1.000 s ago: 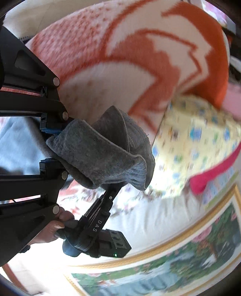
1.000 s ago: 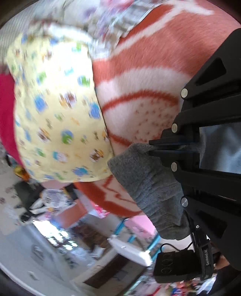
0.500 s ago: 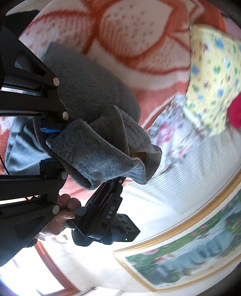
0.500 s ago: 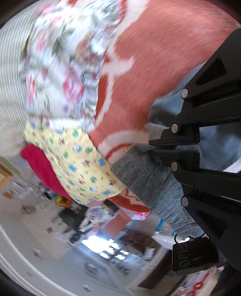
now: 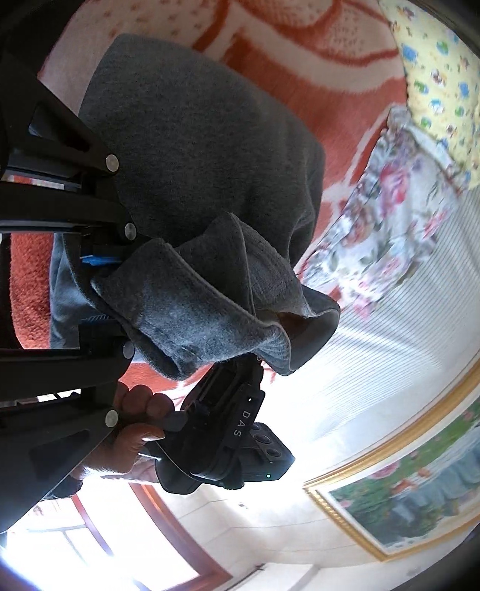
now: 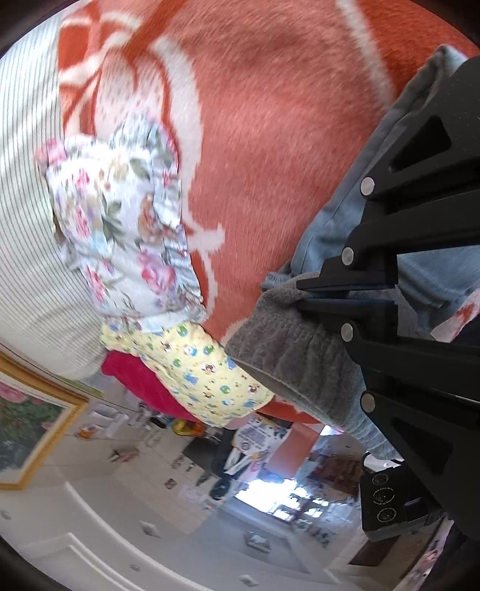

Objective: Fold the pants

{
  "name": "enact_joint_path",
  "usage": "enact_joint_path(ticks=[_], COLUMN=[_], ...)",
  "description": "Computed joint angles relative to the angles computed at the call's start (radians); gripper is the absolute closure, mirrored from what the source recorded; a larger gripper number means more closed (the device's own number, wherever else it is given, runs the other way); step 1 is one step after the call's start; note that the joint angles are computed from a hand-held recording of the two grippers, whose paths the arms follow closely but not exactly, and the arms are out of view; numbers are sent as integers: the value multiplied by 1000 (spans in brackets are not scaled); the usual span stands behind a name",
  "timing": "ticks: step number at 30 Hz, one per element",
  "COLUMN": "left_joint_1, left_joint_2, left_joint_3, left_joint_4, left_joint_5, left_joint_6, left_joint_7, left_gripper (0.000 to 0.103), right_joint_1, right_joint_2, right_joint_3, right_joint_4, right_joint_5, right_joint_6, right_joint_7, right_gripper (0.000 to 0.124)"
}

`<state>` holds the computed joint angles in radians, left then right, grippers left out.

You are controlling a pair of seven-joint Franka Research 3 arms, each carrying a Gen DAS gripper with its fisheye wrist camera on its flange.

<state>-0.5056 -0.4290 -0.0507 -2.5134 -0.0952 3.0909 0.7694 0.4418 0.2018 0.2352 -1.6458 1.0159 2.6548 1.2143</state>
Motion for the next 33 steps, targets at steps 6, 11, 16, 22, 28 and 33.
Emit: enact_joint_path(ticks=[6,11,16,22,28,33], left_joint_1=[-29,-9,17,51,90,106], left_joint_2=[77,126,167,213,258,280], left_joint_3=[-30,-74,-118,-161,-206,-229], left_joint_4=[70,116,153,191,217,241], left_joint_5=[1,6,17,48,121,180], left_joint_6=[-33,-69,-98,-119,-144,-167], left_joint_7=[36,63,78,100,66,36], left_gripper=[84,84,84,84,84,63], right_joint_1=[-16,-11,-3,0,0,-1], right_joint_2=[-103,-164,-191,-224,-227,-237], right_joint_3=[-20,-48,-67,-85,-93,-95], right_joint_4=[-146,-240,-290,-346,-375,-400], right_joint_5=[109,180,231,305,322,332], right_joint_6=[35,54,67,81,87,107], right_joint_7=[-58,-92,-118,-160,-161,-158], right_gripper=[120,120,120,120,120,116])
